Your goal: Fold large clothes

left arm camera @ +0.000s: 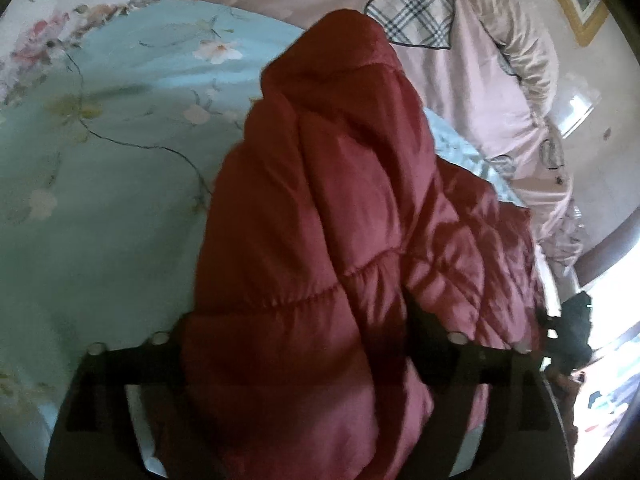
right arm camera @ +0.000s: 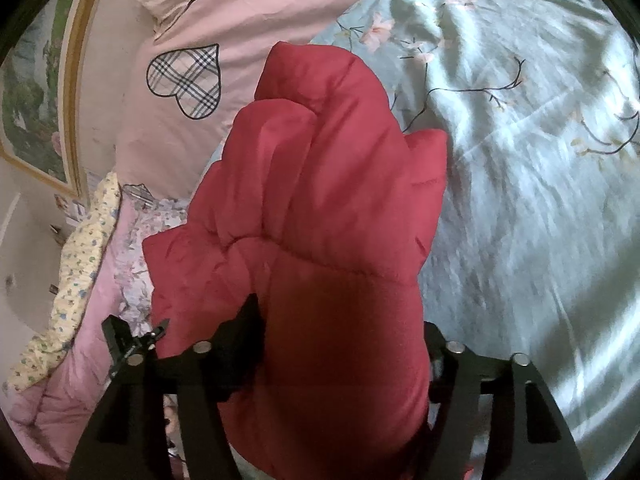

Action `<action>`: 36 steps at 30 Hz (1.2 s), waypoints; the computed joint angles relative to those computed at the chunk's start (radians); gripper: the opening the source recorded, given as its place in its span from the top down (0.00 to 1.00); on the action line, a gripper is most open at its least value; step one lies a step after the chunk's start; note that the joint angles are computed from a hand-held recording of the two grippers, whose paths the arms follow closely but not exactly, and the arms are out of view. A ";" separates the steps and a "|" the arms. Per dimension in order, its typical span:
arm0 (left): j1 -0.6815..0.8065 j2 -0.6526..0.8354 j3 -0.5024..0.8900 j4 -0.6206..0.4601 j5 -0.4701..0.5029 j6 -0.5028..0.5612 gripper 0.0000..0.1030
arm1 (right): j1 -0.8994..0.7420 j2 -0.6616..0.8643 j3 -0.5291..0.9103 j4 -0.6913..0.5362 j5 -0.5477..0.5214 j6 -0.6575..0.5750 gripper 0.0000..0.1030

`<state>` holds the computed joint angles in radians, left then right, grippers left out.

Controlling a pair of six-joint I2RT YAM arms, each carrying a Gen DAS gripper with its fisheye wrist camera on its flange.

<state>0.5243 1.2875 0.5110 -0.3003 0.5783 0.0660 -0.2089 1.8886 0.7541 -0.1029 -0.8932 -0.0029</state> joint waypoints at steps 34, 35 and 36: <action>-0.298 0.139 0.315 0.015 -0.404 -0.089 0.90 | 0.263 -0.027 0.339 -0.041 0.523 0.027 0.92; -0.300 0.135 0.319 0.015 -0.403 -0.093 0.91 | 0.262 -0.050 0.316 -0.013 0.533 0.042 0.93; -0.301 0.133 0.328 0.013 -0.402 -0.100 0.91 | 0.264 -0.061 0.308 0.002 0.540 0.058 0.93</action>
